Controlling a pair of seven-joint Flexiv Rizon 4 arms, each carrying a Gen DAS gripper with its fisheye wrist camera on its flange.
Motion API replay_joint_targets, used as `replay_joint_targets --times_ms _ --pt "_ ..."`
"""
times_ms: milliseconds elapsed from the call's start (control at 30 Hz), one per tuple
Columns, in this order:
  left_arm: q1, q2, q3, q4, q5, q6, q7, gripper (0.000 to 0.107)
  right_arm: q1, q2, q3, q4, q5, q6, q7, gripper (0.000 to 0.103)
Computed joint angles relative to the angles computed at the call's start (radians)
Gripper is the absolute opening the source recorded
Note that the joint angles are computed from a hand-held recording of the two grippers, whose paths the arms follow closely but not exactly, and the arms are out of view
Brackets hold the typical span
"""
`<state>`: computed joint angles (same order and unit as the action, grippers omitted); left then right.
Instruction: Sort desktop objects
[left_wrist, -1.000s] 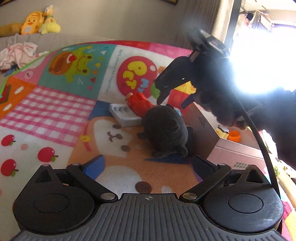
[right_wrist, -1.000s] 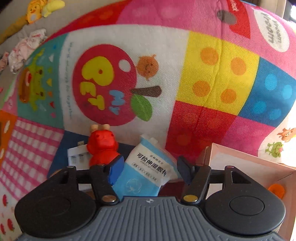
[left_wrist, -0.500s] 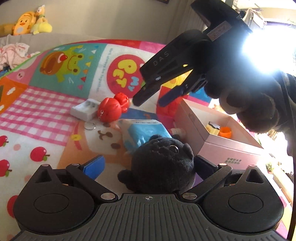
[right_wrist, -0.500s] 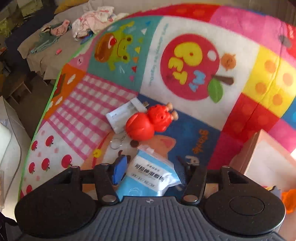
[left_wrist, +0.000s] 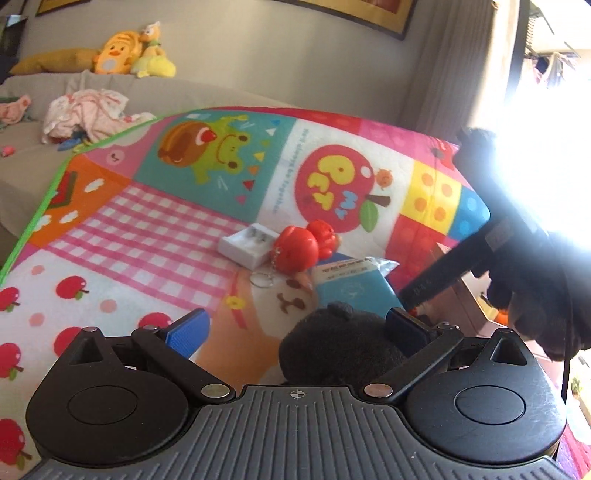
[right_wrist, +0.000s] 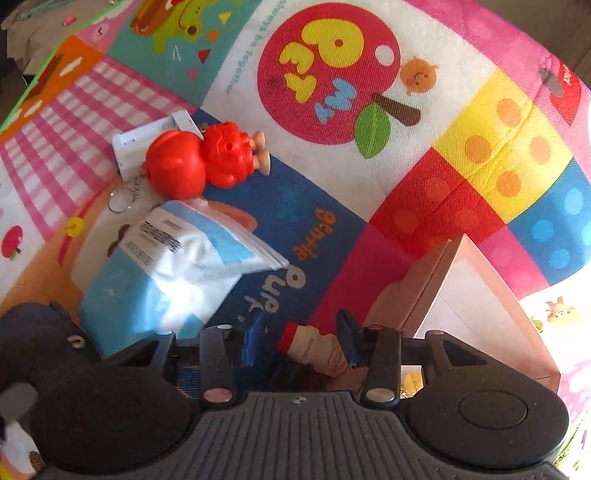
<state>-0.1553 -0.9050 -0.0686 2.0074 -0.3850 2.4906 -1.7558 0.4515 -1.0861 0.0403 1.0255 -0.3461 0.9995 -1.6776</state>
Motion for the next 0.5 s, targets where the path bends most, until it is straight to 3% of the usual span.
replay_joint_targets --times_ms 33,133,267,500 --pt "0.006 0.000 -0.002 0.002 -0.005 0.003 -0.011 0.103 0.010 -0.008 -0.022 0.000 -0.013 0.011 0.015 0.036" --pt "0.026 0.001 -0.009 0.013 0.018 0.028 -0.049 0.103 -0.007 -0.003 0.014 -0.009 0.012 -0.001 0.007 0.021" --pt "0.045 -0.009 -0.013 0.010 0.080 0.074 -0.076 0.103 -0.027 0.056 0.043 0.067 0.047 0.075 0.008 0.021" --pt "0.058 -0.029 -0.022 -0.016 0.179 0.122 -0.058 0.103 -0.152 0.197 0.217 0.197 0.229 0.105 -0.080 0.021"
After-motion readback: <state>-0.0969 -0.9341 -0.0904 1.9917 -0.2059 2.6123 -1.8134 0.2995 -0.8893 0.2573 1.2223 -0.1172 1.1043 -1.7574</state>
